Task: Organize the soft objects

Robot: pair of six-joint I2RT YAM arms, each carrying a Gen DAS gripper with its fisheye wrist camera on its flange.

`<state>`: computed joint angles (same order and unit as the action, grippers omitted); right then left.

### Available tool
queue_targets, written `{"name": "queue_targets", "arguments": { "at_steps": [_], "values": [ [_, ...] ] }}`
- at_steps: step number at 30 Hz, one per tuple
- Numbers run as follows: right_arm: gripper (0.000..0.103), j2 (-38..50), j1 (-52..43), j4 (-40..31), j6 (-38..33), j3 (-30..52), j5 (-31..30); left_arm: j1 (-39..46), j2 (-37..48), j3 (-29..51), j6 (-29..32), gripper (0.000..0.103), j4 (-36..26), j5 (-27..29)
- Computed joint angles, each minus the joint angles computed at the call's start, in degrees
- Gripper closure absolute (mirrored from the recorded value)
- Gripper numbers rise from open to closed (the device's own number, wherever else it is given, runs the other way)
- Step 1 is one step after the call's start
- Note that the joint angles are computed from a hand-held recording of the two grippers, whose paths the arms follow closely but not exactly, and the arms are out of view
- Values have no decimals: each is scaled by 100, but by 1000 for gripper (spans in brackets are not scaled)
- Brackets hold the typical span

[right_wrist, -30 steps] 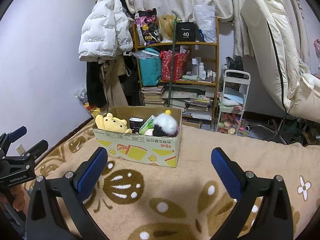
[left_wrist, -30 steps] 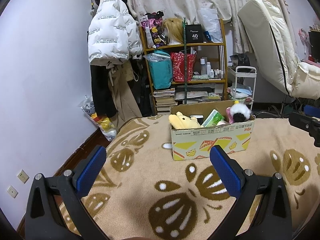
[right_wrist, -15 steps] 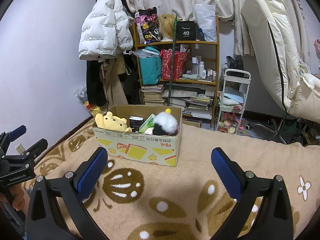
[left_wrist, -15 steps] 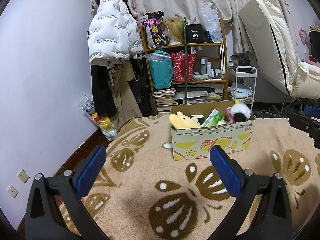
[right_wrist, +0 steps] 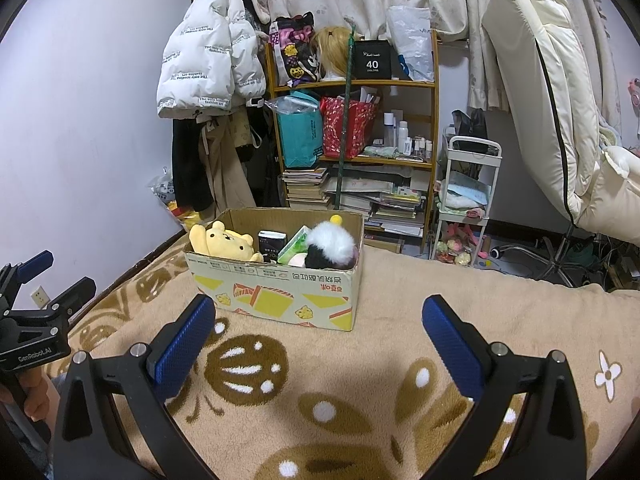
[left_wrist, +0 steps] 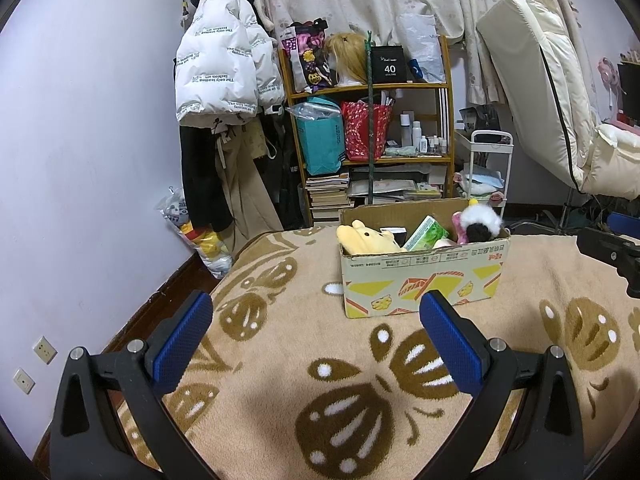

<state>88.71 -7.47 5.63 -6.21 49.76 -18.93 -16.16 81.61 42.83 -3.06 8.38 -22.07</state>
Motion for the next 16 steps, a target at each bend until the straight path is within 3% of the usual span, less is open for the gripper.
{"name": "queue_targets", "arguments": {
  "at_steps": [16],
  "values": [
    [0,-5,8,-42,-8,27,13,19,12,16,4,1,-8,39]
  ]
}}
